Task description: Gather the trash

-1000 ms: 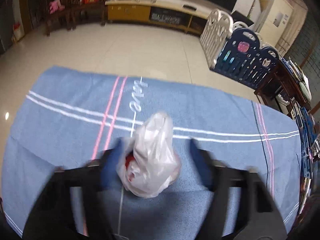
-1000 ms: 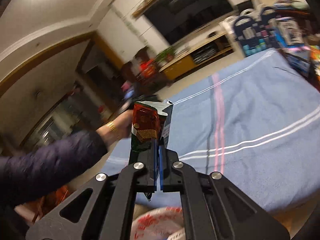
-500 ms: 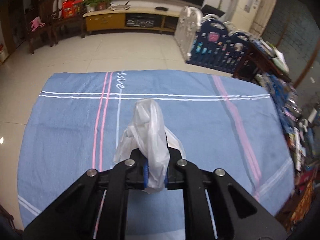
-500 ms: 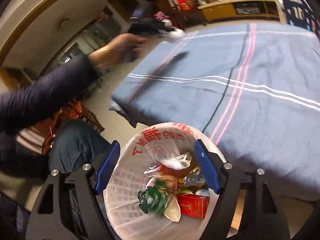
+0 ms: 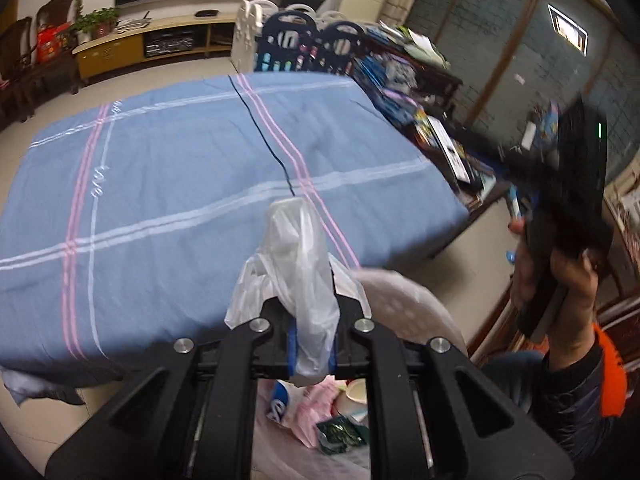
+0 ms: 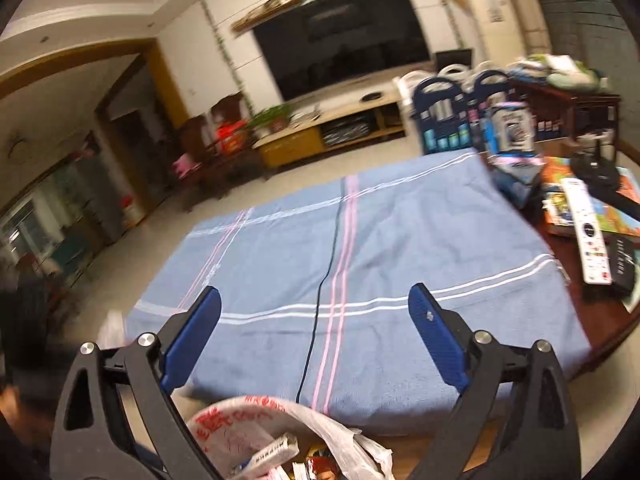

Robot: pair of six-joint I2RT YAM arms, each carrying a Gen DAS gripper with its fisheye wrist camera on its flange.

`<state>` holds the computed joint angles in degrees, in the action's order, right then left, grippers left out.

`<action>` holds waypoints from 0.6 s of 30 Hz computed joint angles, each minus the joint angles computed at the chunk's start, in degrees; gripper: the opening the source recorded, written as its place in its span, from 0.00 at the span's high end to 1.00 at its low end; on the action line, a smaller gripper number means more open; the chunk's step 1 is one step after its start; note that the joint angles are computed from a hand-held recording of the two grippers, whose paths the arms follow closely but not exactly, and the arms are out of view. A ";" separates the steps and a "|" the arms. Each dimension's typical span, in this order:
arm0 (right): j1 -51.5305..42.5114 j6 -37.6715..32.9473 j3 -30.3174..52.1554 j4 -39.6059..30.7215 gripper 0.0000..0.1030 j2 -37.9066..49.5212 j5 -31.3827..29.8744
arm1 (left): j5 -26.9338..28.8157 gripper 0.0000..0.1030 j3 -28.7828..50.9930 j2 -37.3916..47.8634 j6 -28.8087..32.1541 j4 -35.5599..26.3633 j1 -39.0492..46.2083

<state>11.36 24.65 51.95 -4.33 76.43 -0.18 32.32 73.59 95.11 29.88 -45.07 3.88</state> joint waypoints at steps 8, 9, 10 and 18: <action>7.52 2.83 -4.79 0.60 0.06 -2.87 12.33 | -6.18 0.19 -17.56 -6.02 1.35 11.45 -6.22; 7.16 2.29 -4.84 0.23 0.06 -2.95 11.95 | -6.48 0.14 -18.81 -7.24 1.24 13.91 -5.23; 8.42 2.32 -4.81 -0.76 0.06 -3.35 13.05 | -6.53 0.14 -19.64 -8.51 1.39 15.64 -4.22; 16.61 0.42 -2.64 -3.66 0.06 -1.62 19.99 | -2.91 0.03 -11.51 -9.02 4.55 14.49 9.86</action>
